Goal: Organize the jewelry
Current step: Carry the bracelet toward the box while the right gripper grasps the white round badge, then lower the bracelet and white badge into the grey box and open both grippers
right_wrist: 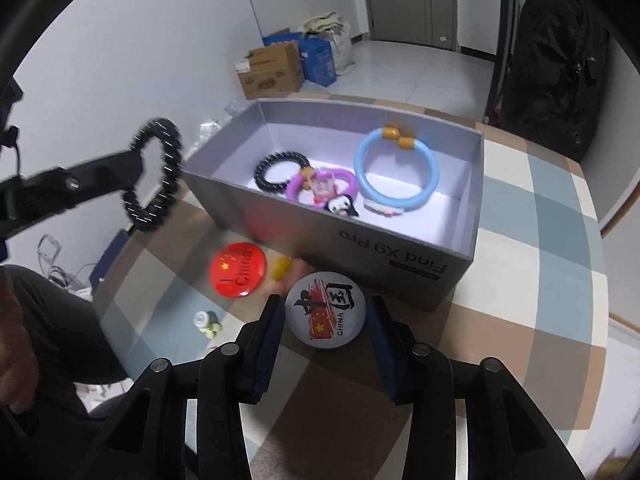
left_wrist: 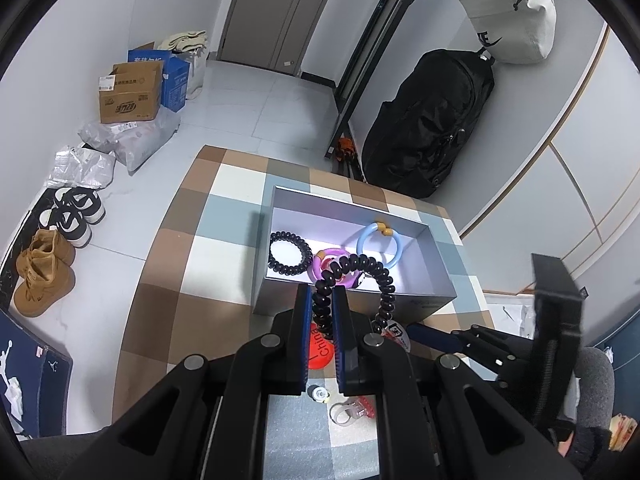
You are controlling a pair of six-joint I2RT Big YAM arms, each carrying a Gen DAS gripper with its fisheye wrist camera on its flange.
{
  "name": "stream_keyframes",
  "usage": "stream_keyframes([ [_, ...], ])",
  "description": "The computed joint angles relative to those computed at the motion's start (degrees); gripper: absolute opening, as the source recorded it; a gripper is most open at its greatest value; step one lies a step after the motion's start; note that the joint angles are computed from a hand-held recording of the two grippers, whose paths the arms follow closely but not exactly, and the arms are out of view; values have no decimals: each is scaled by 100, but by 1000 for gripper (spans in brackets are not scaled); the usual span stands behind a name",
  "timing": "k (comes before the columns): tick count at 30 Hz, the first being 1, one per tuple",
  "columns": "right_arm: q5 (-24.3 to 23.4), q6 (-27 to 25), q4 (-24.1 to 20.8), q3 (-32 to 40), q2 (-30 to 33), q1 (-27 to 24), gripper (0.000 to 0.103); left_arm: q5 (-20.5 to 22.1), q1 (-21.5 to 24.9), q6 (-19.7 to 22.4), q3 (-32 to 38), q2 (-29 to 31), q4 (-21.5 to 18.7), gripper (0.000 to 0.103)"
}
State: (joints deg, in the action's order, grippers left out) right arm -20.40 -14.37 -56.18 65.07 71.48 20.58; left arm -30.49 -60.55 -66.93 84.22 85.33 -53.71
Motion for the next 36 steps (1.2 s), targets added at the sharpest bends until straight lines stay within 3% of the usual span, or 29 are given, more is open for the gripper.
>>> stream_keyframes([
  [9, -697, 13, -144, 151, -140, -198, 41, 43, 38, -45, 91, 63, -20, 5],
  [18, -1373, 366, 74, 395, -123, -419, 41, -16, 143, -45, 296, 175, 32, 5],
  [28, -1903, 879, 306, 721, 116, -689, 41, 65, 384, -79, 498, 321, 113, 5],
  [36, -1987, 1119, 458, 949, 391, -720, 41, 279, 560, -51, 776, 557, 37, 5],
])
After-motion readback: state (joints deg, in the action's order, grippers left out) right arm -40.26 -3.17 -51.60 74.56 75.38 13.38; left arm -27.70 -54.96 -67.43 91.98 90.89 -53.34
